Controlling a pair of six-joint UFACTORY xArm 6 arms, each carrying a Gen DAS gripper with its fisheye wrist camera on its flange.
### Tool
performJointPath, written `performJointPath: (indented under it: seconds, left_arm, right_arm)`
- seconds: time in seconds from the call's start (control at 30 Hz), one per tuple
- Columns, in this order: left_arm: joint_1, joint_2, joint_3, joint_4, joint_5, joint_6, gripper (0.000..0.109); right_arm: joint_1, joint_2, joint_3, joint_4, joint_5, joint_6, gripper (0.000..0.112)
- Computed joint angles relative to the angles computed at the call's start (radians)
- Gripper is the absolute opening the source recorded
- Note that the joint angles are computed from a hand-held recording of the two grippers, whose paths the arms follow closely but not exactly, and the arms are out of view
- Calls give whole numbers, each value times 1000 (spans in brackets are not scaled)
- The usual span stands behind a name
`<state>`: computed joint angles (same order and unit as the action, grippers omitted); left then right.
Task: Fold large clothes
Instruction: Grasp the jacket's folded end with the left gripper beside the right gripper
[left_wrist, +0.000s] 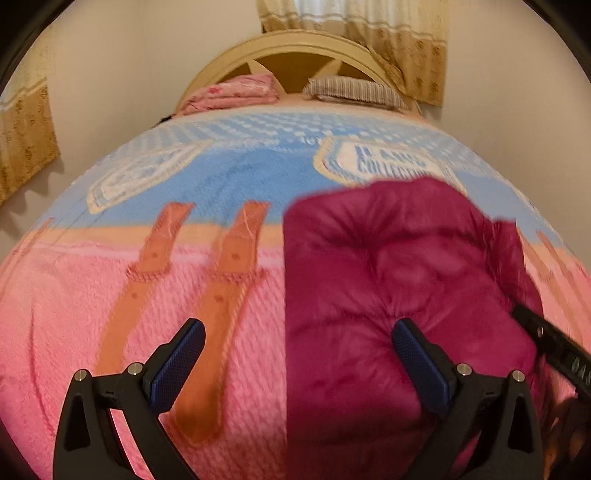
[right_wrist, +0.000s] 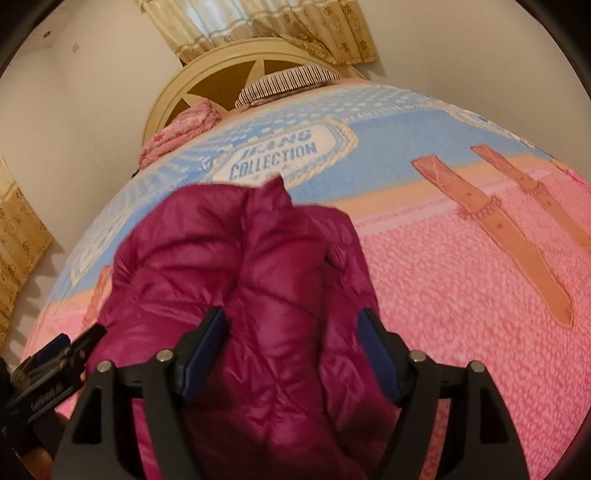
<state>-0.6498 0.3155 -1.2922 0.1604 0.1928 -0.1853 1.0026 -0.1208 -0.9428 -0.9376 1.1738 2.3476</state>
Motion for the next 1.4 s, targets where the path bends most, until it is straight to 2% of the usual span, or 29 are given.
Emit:
performJointPath:
  seconds: [0.2, 0.3, 0.6, 0.77, 0.87, 1.1, 1.2, 1.27, 1.4]
  left_arm:
    - [6, 23, 6, 212, -33, -163, 102]
    - [9, 27, 16, 225, -54, -182, 102]
    - [-14, 50, -14, -124, -9, 120, 102]
    - [-22, 58, -31, -225, 15, 213, 102]
    - [-28, 59, -37, -268, 25, 256, 102]
    - [-35, 68, -64, -457, 65, 435, 100]
    - [-46, 60, -56, -550, 55, 542, 89]
    - [-57, 53, -48, -621, 50, 633, 77]
    - [-66, 53, -57, -688, 62, 712, 66]
  right_arm:
    - [-18, 18, 17, -3, -41, 1, 77]
    - [-24, 4, 47, -15, -72, 34, 79]
    - [-42, -1, 59, -13, -109, 23, 81]
    - [-48, -2, 60, -10, -117, 13, 81]
    - [-51, -5, 65, -13, -126, 10, 78]
    - [-66, -12, 83, -47, -181, 15, 66]
    - [-68, -16, 91, -61, -200, 21, 62]
    - [-70, -17, 94, -67, -210, 23, 59]
    - [-68, -17, 96, -79, -217, 25, 52]
